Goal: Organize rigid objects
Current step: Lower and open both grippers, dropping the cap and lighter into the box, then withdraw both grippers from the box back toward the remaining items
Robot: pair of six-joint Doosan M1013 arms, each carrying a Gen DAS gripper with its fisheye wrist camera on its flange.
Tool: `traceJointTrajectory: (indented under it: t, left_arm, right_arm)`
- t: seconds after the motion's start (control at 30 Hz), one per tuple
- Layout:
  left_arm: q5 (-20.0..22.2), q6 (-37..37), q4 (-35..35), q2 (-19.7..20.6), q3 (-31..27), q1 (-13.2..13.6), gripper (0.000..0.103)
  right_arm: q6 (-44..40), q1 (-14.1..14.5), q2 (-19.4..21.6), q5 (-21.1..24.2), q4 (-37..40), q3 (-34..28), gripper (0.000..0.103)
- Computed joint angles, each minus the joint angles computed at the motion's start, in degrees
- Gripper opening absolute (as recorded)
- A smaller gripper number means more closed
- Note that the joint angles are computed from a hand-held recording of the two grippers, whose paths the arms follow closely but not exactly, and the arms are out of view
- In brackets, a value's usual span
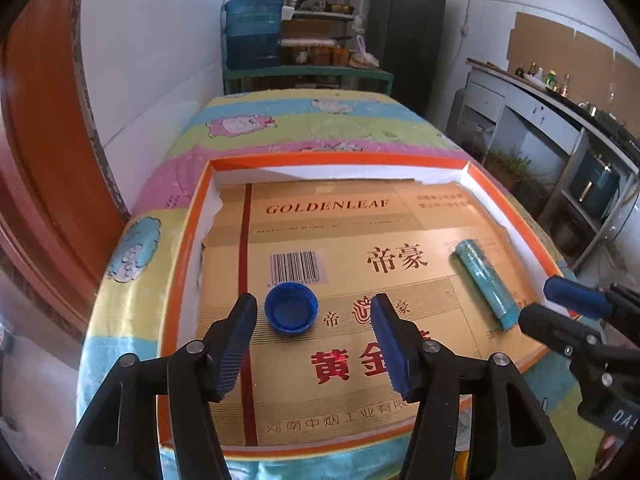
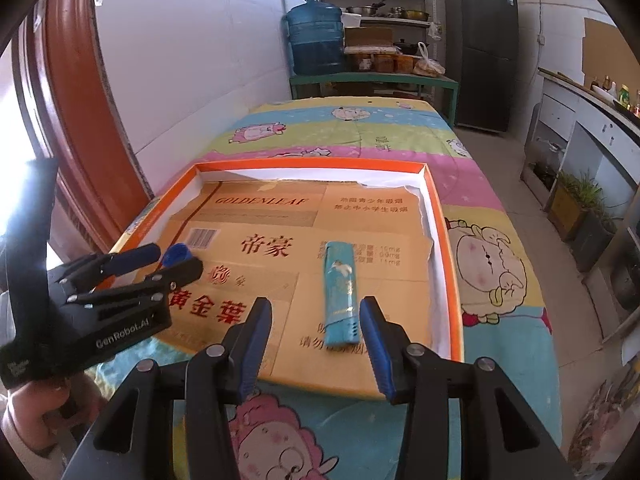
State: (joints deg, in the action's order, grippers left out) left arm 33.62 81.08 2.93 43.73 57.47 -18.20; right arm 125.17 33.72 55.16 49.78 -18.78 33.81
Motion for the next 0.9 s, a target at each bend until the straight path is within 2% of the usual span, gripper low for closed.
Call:
traceJointTrajectory:
  t: [0.03,0.1,0.23,0.37,0.5,0.6,0.73,0.83,0.9]
  left_arm:
    - [-0.7,-0.4,0.4,-0.4,0.5,-0.1,0.065]
    - [-2.1,1.0,-1.5,-1.1,1.6,0.1,0.075]
    - [-5.3,0.2,-0.5,-3.0,4.3,0.0,0.076]
    - [-9.1,3.5,-1.6,-5.3,7.7,-0.1,0.076]
    - [-8.7,5.8,-3.6,-7.1,10.0,-0.1,0.076]
    - [-10.2,4.4,-3.0,-8.9,12.5,-0.1,0.076]
    - [-12.3,-1.2,-0.2,-11.2,15.6,0.0,0.076]
    - [-11.9,-6.1,1.9,-12.4,17.0,0.3,0.076]
    - [-11.5,-5.2,-0.3,-12.9,17.6,0.7,0.076]
  right_arm:
    - [0.0,0.0,-0.3,-0.3,0.2,0.5,0.046]
    - [0.3,0.2,-0.9,-1.0,0.3,1.6,0.046]
    - [0.9,0.4,-2.3,-2.4,0.4,3.8,0.046]
    - [1.6,0.7,-4.3,-4.5,0.8,7.2,0.046]
    - [2.2,1.3,-6.6,-6.8,0.7,11.0,0.046]
    - [2.5,1.8,-8.1,-8.3,0.7,13.5,0.046]
    - [4.1,2.9,-9.6,-9.0,-2.8,15.8,0.046]
    - [5.9,3.8,-10.9,-9.1,-6.4,18.1,0.046]
    - [6.3,4.1,-11.6,-9.3,-6.9,19.4,0.046]
